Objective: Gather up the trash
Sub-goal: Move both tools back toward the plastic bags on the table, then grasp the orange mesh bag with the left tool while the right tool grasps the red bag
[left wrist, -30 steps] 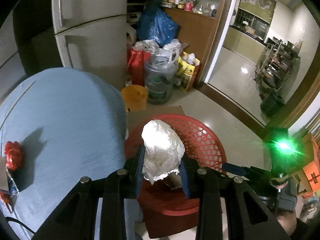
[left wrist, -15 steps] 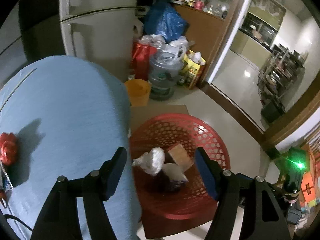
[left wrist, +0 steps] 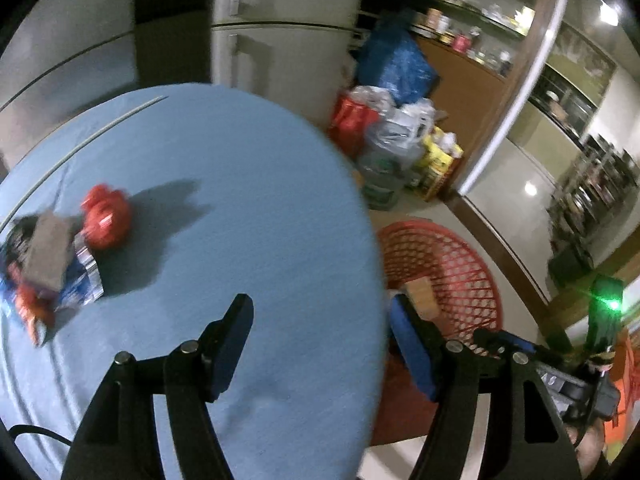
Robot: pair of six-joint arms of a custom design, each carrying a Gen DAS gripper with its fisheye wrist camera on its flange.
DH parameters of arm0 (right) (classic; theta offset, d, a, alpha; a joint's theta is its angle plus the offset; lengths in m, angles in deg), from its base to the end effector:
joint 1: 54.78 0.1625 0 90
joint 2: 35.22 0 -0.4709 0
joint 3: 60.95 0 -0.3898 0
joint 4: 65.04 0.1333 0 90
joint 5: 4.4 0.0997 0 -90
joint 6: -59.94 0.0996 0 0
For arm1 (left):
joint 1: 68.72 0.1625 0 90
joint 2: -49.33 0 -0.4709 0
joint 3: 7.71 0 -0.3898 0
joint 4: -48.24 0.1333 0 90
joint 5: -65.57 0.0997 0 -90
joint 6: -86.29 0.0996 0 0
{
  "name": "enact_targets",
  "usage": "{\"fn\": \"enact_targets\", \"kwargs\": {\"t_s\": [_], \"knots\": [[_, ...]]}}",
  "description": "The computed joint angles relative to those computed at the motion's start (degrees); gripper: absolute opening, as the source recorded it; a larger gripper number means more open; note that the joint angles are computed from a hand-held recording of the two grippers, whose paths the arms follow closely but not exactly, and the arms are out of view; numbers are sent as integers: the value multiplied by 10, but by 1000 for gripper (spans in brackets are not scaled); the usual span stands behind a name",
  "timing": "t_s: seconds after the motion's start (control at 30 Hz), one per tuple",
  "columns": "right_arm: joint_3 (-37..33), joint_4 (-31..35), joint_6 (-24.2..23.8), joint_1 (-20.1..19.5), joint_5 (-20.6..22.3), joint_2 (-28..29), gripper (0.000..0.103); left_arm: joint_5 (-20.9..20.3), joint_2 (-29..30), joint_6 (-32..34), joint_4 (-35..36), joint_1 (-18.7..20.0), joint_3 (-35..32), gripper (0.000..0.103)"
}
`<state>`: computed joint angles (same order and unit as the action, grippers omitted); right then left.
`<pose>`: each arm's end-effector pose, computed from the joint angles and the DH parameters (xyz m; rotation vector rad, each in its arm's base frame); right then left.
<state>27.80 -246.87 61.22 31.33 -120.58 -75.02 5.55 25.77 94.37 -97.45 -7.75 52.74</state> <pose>0.0382 -0.7560 0.1723 -0.3420 -2.4961 0.9717 -0.2600 -0.8457 0.0672 0.7271 2.5329 -0.5567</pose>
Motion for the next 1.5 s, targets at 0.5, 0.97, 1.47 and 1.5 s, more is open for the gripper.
{"fn": "enact_targets", "kwargs": {"t_s": [0.5,0.97,1.47,1.5], "knots": [[-91,71,-57,66,-8,79,69,95,-116,-65,-121,55,147,71],[-155,129,-90,97,6,130,69,128,-125,-183,-110,104,108,71],[-143,131,-74,84,1,116,69,138,-31,-201,25,126,-77,35],[-144,132,-74,83,1,116,69,130,-36,-201,23,127,-72,35]]}}
